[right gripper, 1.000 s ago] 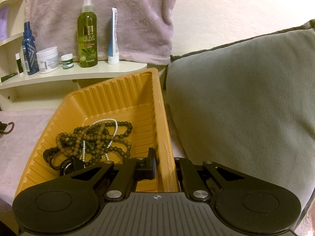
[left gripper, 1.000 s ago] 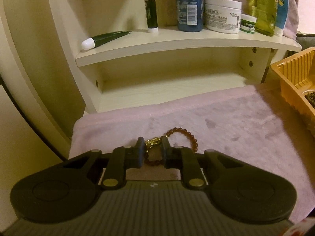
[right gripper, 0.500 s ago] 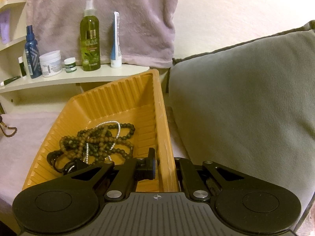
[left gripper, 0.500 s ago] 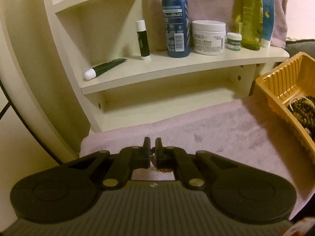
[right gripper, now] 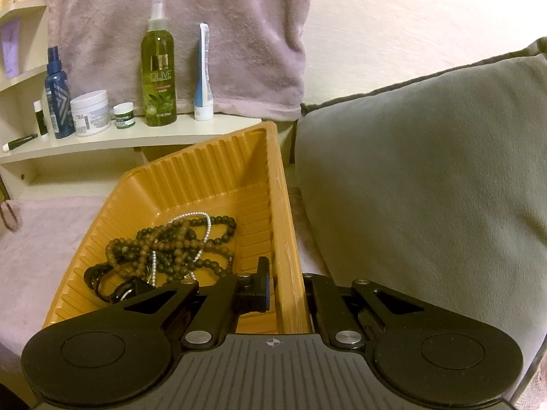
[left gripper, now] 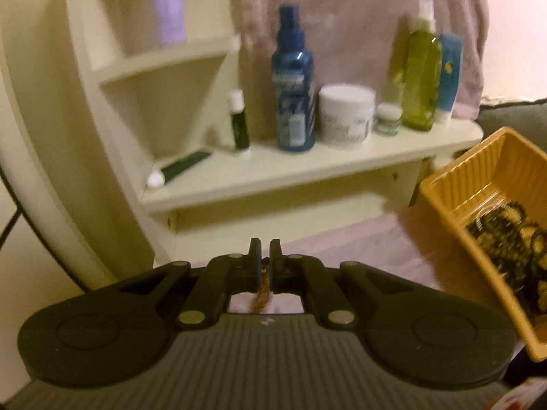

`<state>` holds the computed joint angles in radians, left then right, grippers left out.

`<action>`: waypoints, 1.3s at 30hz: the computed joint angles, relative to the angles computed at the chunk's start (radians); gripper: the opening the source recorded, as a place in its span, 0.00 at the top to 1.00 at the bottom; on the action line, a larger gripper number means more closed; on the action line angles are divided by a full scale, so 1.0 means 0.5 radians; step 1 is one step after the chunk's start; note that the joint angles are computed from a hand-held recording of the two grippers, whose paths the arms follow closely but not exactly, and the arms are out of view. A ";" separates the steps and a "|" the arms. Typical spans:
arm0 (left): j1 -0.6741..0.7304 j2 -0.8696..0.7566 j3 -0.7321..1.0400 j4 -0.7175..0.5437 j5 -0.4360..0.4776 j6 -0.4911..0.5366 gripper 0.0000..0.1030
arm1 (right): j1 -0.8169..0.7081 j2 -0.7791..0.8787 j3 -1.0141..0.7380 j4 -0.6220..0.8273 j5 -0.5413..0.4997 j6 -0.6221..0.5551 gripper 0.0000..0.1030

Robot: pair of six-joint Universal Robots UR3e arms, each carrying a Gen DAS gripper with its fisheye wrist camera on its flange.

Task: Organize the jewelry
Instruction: 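Carry the chain bracelet into the orange tray and open the left tool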

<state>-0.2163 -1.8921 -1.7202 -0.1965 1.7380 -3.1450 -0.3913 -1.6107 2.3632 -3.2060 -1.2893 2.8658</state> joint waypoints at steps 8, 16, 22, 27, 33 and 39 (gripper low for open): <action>-0.126 -0.091 0.413 -0.242 -0.029 -0.077 0.97 | -0.022 -0.001 -0.007 0.006 0.035 -0.001 0.95; -0.345 -0.399 0.997 -0.457 -0.105 -0.164 0.97 | -0.031 0.003 -0.007 0.006 0.048 0.000 0.95; -0.505 -0.689 1.527 -0.669 -0.181 -0.212 0.97 | -0.047 0.007 -0.006 0.011 0.075 0.013 0.95; -0.614 -0.993 2.038 -0.914 -0.196 -0.233 0.97 | -0.081 0.005 0.011 0.005 0.121 0.015 0.95; -0.675 -1.345 2.574 -1.212 -0.248 -0.285 0.97 | -0.134 0.017 0.019 0.023 0.176 -0.008 0.95; -0.653 -1.430 2.638 -1.306 -0.343 -0.304 0.82 | -0.157 0.042 0.031 0.016 0.191 -0.003 0.95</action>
<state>-0.5428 -2.6071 -0.4012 -0.8498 1.5664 -3.2970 -0.4700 -1.5896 2.3789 -3.1982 -1.1939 2.8642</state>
